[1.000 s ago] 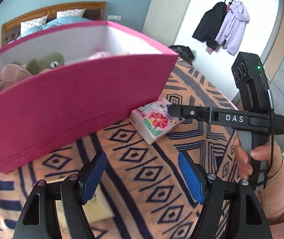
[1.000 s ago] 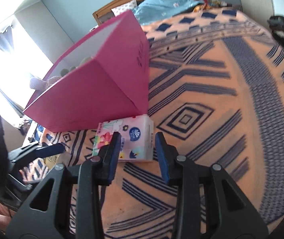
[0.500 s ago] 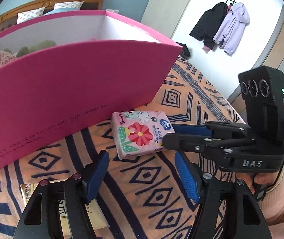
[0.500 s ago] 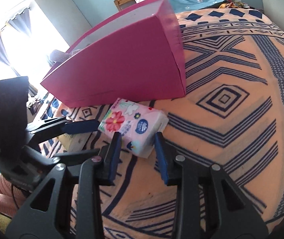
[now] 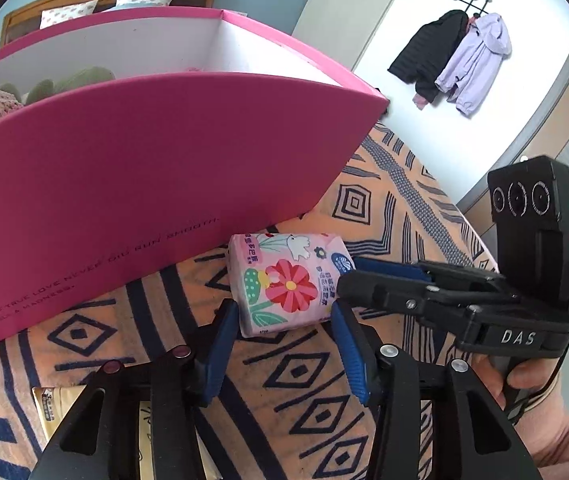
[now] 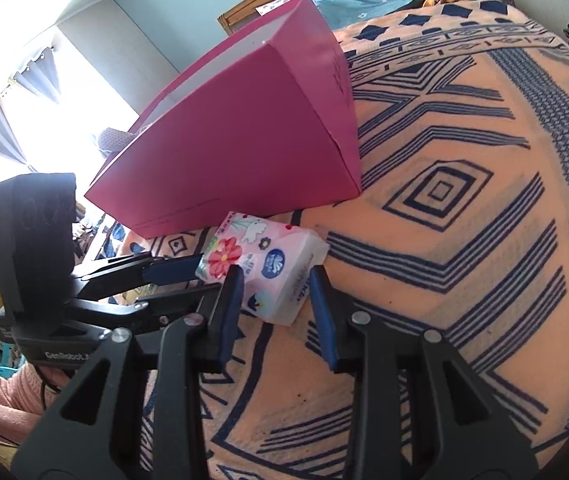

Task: Organize objects
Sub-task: 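Close both grippers on the pink floral tissue pack and lift it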

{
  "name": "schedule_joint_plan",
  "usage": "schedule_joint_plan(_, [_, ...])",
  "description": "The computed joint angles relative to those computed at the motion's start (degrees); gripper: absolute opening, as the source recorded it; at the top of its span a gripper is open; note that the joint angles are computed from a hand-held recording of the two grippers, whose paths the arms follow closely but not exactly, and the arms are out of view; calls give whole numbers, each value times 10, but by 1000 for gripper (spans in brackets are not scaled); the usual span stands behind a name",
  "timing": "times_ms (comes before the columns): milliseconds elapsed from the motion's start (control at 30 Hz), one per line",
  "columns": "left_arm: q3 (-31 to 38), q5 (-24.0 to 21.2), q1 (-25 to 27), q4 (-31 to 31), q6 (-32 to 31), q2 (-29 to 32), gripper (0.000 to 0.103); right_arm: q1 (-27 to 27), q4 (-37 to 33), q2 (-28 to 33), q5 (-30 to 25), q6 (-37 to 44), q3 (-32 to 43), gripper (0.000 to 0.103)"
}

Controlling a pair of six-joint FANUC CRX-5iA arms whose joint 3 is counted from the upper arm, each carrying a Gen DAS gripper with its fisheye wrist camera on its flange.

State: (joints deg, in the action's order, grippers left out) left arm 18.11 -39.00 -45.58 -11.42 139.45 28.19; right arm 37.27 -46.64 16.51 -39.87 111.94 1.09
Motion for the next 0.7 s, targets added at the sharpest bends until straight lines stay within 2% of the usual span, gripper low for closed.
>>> schedule_joint_plan(267, [8,-10,-5,-8,4,2,46,2,1,-3,3,-3,-5,32])
schedule_joint_plan(700, [8,-9,-24,-48,34,-16,46,22,18,-45,48,0,-42,32])
